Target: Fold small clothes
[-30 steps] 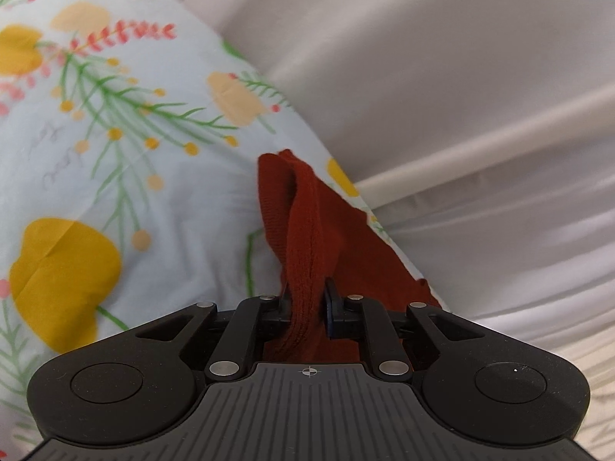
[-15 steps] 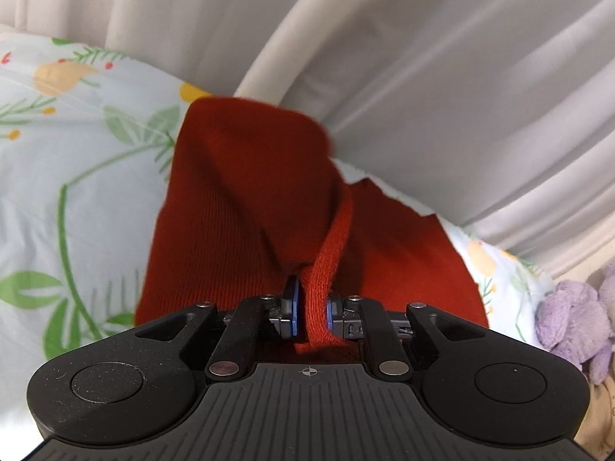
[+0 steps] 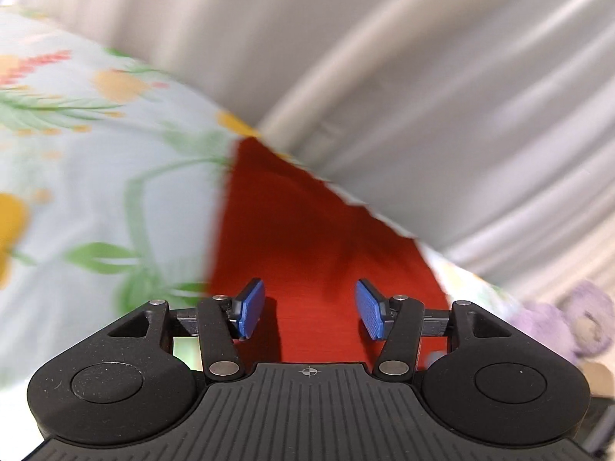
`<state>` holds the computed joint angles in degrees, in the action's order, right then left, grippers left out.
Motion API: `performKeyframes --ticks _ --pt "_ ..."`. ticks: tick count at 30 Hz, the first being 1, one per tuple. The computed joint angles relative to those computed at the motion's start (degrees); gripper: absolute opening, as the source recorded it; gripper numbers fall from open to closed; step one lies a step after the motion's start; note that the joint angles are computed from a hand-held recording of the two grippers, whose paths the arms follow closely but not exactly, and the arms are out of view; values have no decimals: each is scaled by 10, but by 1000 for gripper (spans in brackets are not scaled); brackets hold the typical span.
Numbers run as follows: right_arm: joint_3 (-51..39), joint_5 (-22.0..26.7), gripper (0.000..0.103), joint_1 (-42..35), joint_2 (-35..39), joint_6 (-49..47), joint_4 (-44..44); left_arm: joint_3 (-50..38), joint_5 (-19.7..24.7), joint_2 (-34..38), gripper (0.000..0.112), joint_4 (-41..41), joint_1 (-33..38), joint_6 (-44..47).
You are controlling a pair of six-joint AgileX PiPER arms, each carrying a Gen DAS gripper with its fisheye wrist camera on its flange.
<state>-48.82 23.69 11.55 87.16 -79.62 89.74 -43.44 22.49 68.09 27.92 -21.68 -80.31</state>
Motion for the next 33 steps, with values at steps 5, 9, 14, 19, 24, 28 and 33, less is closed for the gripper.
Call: performKeyframes --ticks 5,9,14,19,24,28,33 --pt "-76 134 57 -13 68 124 -59 33 -27 23 57 -105 30 57" --pt "-143 163 61 2 124 237 -125 48 -64 45 62 -176 29 146" --pt "-197 165 61 33 163 294 -169 70 -87 38 64 -248 46 199" --pt "-207 130 58 66 162 307 -214 76 -87 33 65 -244 44 194" --pt "-190 98 57 56 143 333 -242 78 -88 33 65 -240 43 188" --pt "-197 143 59 48 162 335 -222 82 -81 24 65 -238 39 179" --pt "-194 147 44 53 154 317 -211 87 -59 3 66 -262 41 205"
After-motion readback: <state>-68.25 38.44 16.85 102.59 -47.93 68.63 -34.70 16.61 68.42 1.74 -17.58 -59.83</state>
